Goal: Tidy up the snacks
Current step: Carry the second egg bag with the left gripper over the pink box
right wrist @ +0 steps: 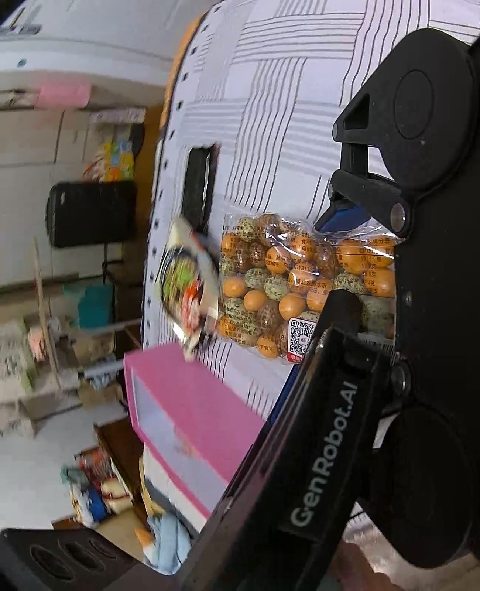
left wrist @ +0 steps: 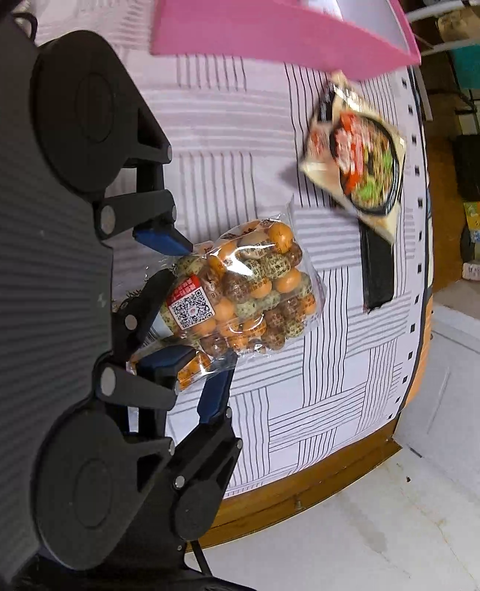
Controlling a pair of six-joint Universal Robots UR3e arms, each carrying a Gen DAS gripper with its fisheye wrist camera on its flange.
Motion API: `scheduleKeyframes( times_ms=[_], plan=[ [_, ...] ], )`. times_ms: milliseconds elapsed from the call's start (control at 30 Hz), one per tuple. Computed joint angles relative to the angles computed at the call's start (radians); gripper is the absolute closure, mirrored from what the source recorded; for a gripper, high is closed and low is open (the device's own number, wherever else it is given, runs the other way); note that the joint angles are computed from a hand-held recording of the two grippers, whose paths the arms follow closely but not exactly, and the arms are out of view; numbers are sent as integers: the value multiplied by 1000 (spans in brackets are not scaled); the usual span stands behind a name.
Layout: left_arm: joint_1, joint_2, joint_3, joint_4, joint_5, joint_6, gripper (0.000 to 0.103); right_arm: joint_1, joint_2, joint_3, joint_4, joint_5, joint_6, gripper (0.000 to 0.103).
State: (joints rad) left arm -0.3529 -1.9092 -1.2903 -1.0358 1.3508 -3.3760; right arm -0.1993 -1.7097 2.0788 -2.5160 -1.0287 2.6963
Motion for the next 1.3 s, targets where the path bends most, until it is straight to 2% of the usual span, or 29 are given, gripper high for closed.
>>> scheduleKeyframes(
  times_ms=[367, 500, 767, 967, 1067, 1200, 1300],
  plan=[
    [143, 365, -316, -2, -57, 3, 52, 212, -31, -172, 151, -103, 80, 28],
    [216, 462, -386, -18, -89, 25, 52, 298, 19, -251, 155, -151, 124, 28],
    [360, 587, -444, -71, -152, 116, 52, 431, 130, -400, 123, -235, 125, 28],
    [511, 652, -471, -62, -210, 209, 51, 526, 275, -548, 23, -290, 187, 28],
    [605, 660, -502, -10, -255, 249, 51, 585, 395, -645, -70, -333, 190, 28],
    [690, 610, -505, 25, -272, 315, 51, 611, 559, -797, -94, -313, 235, 28],
    [707, 532, -504, 101, -244, 336, 51, 622, 699, -940, -88, -295, 245, 28]
  ],
)
